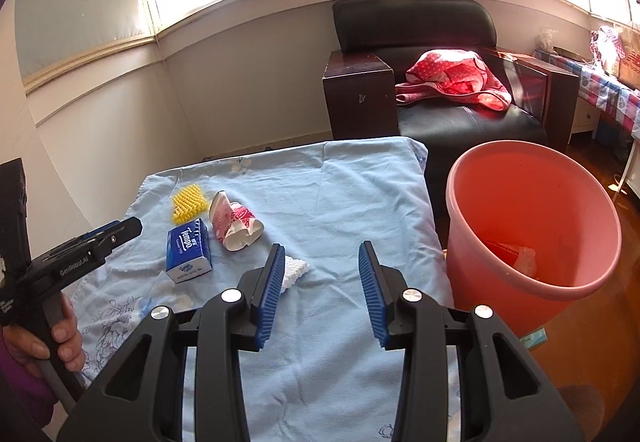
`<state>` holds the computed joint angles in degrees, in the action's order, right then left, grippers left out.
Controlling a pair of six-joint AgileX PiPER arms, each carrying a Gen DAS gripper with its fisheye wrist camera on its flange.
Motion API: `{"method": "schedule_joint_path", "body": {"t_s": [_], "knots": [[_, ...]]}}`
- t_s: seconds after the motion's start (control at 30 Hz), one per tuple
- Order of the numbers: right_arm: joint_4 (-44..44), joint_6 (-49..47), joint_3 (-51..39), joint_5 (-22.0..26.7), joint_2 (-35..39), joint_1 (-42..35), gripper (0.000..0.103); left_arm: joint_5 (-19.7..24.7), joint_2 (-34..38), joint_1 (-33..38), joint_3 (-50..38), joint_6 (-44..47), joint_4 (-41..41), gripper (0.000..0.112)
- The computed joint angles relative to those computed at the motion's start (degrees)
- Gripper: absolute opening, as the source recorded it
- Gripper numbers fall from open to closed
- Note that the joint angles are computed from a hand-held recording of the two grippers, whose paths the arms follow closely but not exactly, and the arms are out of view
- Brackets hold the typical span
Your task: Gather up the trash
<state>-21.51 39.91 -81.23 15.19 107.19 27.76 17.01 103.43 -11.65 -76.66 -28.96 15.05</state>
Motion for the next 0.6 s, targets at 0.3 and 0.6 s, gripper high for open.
{"method": "schedule_joint_path", "body": {"t_s": [0.3, 0.6], "knots": [[15.21, -17.42, -8.77, 2.72, 5.77, 0.30, 0.039, 11.56, 15.31, 7.57, -20.76, 11.39, -16.72, 0.048], [27.11, -32.04, -20.85, 8.66, 12.95, -0.06, 0.039, 23.52, 28.98, 8.15, -41.56, 8.18, -14.54, 0.046]]}}
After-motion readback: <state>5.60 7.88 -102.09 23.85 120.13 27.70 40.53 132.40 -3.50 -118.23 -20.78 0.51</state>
